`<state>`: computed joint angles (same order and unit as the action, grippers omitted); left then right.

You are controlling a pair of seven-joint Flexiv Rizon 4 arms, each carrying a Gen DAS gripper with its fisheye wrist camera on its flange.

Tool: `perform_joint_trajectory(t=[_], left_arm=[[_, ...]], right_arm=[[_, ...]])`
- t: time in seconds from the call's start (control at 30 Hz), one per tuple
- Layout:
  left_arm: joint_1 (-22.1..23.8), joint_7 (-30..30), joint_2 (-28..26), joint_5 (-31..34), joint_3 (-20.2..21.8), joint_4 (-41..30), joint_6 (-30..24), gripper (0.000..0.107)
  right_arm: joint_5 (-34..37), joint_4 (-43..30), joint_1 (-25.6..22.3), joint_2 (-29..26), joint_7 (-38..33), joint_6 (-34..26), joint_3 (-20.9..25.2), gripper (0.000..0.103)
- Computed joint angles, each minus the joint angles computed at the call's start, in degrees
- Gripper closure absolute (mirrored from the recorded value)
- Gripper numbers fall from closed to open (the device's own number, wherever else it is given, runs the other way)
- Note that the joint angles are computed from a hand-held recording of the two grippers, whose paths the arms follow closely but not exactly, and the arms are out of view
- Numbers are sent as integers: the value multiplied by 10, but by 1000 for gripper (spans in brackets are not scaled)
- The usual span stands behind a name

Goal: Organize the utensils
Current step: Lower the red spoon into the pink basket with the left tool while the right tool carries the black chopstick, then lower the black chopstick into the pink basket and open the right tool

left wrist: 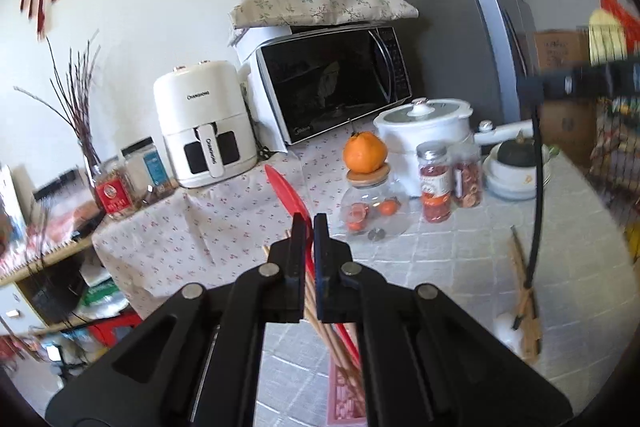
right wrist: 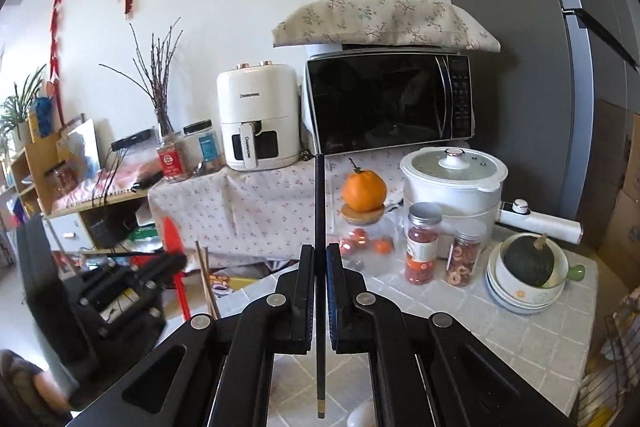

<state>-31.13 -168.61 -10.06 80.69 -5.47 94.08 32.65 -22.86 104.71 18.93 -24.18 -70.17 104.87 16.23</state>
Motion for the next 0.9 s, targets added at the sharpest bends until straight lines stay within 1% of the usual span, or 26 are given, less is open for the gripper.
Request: perform_joint_trajectory(t=[0.13,0.27,0.37,0.43,0.47,0.57,0.67,0.77,0.83,0.9], left_arm=[[-2,10,-13,0,0,2,-2,103],[-3,40,-21,-19,2,-1,7,103],[-2,54,-25,-46,7,-4,6,102],[11,64,-23,-89,12,-1,25,101],[18,59,-17,-112,17,5,39,101],[34,42,-4,-155,24,20,72,101],[40,9,10,-158,27,30,89,101],[45,8,11,-163,23,32,92,101],[52,5,14,-172,22,37,109,101],[61,15,18,-197,23,42,127,101]], right_arm=[[1,3,-1,-2,0,11,5,98],[-12,7,-14,-5,3,22,21,98],[-20,7,-14,-8,8,26,21,98],[-22,6,-12,-10,12,28,19,98],[-23,7,-12,-10,14,30,18,98],[-26,6,-8,-12,19,39,15,98],[-27,6,-2,-14,25,48,11,98],[-33,6,0,-17,33,58,13,98],[-41,4,-5,-22,44,67,23,98],[-53,2,-12,-27,59,74,31,98]])
